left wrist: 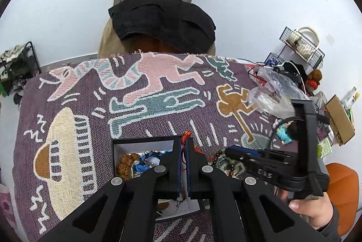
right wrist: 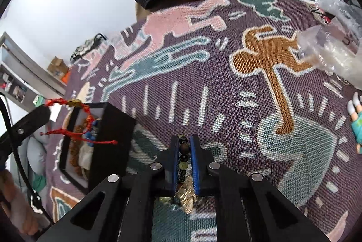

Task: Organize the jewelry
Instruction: 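Drop the red-string bracelet into the box with the left tool while the right tool grasps the green charm bracelet, then carry the green charm bracelet into the black box and open the right tool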

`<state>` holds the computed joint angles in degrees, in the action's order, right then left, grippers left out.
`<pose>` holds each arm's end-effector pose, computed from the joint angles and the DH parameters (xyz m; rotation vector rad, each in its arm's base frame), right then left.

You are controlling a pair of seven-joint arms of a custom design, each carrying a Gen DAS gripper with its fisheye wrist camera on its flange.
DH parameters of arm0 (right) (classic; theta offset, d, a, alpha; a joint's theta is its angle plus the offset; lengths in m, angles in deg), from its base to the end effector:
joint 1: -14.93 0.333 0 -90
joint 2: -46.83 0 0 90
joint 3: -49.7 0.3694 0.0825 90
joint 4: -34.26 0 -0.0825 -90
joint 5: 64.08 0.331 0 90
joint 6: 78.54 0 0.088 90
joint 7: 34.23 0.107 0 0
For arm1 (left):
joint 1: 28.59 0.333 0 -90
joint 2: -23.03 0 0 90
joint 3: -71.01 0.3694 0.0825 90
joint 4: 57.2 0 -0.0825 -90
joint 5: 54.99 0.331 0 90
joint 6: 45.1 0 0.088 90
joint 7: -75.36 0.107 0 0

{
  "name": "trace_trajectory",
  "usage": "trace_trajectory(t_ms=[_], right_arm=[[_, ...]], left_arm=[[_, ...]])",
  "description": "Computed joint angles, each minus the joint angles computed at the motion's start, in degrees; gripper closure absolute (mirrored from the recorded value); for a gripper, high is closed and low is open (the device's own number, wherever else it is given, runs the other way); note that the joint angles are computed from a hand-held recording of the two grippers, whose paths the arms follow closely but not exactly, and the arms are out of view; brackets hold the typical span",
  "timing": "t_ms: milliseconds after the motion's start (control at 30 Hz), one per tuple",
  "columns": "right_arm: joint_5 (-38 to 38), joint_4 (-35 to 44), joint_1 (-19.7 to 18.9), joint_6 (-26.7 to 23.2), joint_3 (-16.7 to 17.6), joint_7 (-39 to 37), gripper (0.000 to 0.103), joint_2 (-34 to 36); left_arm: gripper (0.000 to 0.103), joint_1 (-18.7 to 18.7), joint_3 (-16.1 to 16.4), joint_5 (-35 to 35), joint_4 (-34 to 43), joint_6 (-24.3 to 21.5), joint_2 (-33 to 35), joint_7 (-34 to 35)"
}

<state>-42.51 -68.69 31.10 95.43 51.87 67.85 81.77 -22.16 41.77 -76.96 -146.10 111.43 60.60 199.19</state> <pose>0.6676 0.1862 0.3597 -1.5252 1.9974 -0.2020 0.7086 -0.1752 0.4324 -1.4536 2.4270 -1.1166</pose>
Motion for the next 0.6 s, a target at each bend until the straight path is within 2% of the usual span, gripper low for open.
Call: trace_trajectory(t_ms=[133, 300, 467, 500, 567, 600], right_arm=[[0.4, -1.9, 0.4, 2.6, 0.4, -0.3, 0.091, -2.1], [-0.5, -2.8, 3.1, 4.5, -1.8, 0.5, 0.091, -4.6], [-2.5, -2.2, 6.3, 4.8, -4.7, 2.0, 0.092, -5.9], [-3.0, -1.9, 6.9, 4.8, -5.2, 2.2, 0.092, -6.1], [-3.8, -1.6, 7.8, 4.7, -5.8, 2.7, 0.092, -6.5], [-4.2, -1.3, 8.4, 4.5, -6.3, 3.0, 0.092, -6.6]], left_arm=[[0.100, 0.8, -0.5, -0.5, -1.6, 1.3, -1.1, 0.6], [0.100, 1.3, 0.0, -0.3, -3.4, 2.7, -2.3, 0.2], [0.099, 0.6, 1.9, 1.0, -1.7, -0.7, -1.5, -3.0], [0.097, 0.4, 2.6, 1.3, -0.5, -2.7, -1.1, -4.1], [0.086, 0.7, 2.8, 0.9, 1.0, -5.7, -0.3, -4.8], [0.072, 1.0, 2.7, 0.4, 1.1, -6.1, -0.2, -4.6]])
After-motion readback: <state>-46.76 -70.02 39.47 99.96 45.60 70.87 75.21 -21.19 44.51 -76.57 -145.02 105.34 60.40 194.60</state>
